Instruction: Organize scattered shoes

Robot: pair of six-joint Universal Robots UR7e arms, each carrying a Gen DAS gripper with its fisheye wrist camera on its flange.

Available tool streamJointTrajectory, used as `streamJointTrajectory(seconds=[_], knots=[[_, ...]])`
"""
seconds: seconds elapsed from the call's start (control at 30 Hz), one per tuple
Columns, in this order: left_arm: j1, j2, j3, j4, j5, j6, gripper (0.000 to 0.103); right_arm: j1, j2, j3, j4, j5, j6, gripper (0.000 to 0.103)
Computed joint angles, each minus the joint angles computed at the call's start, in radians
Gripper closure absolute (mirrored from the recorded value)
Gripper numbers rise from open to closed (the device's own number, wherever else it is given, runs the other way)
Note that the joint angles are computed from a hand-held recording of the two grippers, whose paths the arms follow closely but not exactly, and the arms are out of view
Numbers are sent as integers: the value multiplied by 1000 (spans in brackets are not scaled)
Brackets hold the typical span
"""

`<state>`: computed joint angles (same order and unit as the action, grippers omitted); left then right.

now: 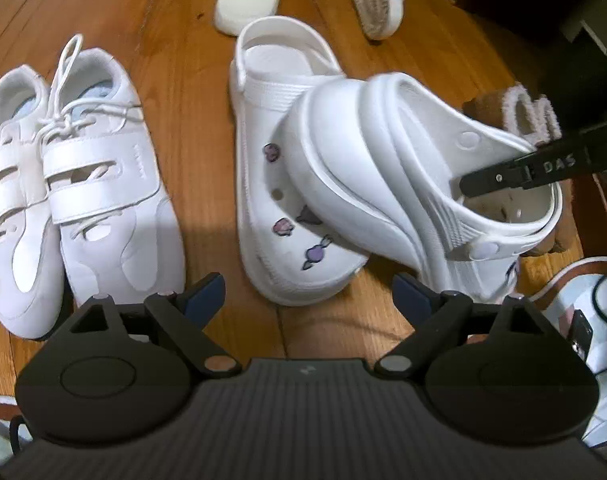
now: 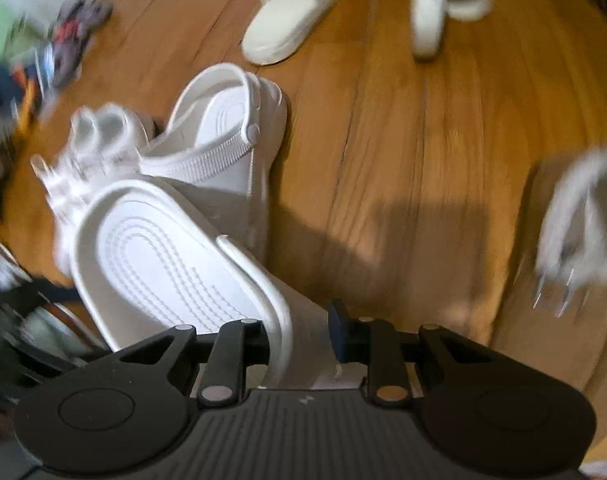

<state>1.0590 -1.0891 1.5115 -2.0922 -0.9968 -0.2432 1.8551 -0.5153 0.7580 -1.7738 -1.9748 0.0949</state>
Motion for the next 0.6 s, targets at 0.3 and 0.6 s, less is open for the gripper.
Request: streamJointTrajectory(seconds=[0.3,0.6], knots=[[-11,-3,8,-39,1,21,8,-49,-92,115,-84,175,285,79],[-22,-44,9,-17,86,28,7,-29,-22,16,-48,187,271,79]])
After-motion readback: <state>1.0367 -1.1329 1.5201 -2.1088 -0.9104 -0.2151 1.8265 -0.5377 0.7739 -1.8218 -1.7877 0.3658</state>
